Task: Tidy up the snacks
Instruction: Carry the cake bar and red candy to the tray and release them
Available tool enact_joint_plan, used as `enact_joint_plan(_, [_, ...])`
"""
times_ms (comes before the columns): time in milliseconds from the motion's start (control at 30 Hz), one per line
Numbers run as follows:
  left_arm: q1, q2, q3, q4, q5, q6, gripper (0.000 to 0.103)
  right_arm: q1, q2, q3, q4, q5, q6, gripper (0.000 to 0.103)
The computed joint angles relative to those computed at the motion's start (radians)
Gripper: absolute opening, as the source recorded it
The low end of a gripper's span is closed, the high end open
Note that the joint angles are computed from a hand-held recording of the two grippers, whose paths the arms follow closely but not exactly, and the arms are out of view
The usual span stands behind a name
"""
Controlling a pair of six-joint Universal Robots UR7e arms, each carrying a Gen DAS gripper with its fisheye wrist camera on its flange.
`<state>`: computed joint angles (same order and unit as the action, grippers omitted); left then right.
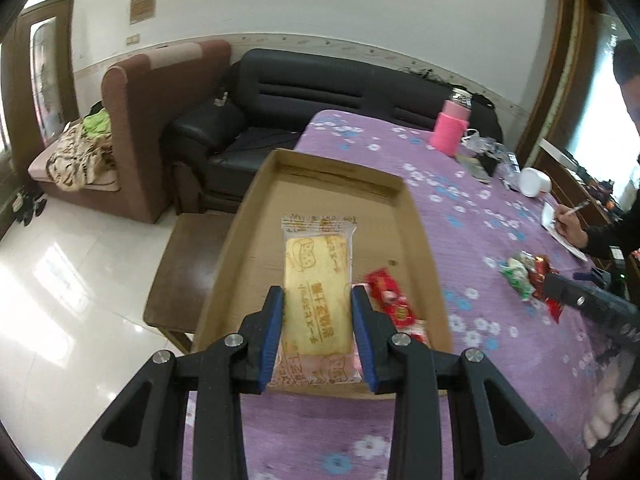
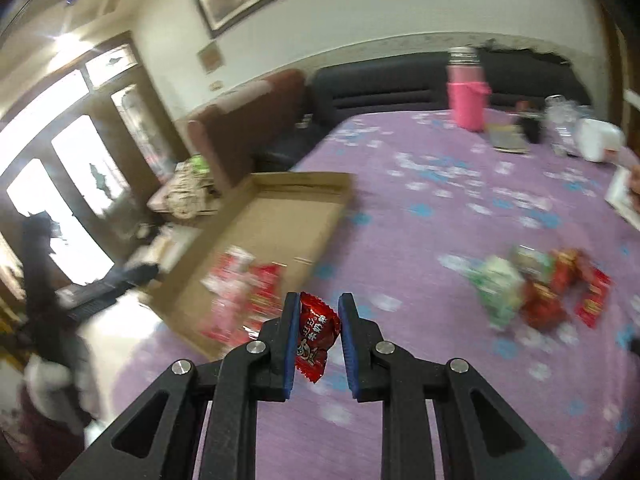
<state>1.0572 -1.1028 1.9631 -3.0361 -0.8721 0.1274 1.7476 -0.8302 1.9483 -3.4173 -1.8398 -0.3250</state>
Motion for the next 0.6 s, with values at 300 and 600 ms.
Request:
enact_joint_plan(300, [0.066, 0.042, -0.061, 0.038, -0.034, 0.002, 0.033, 0.037, 0.179, -0.247, 0.268, 0.077, 0.074, 0.022])
enact_joint_plan(600, [0.071, 0.070, -0.075, 0.012, -0.043, 0.030, 0.033, 0.015, 0.229, -0.293, 0.290, 0.055, 0.093, 0.022])
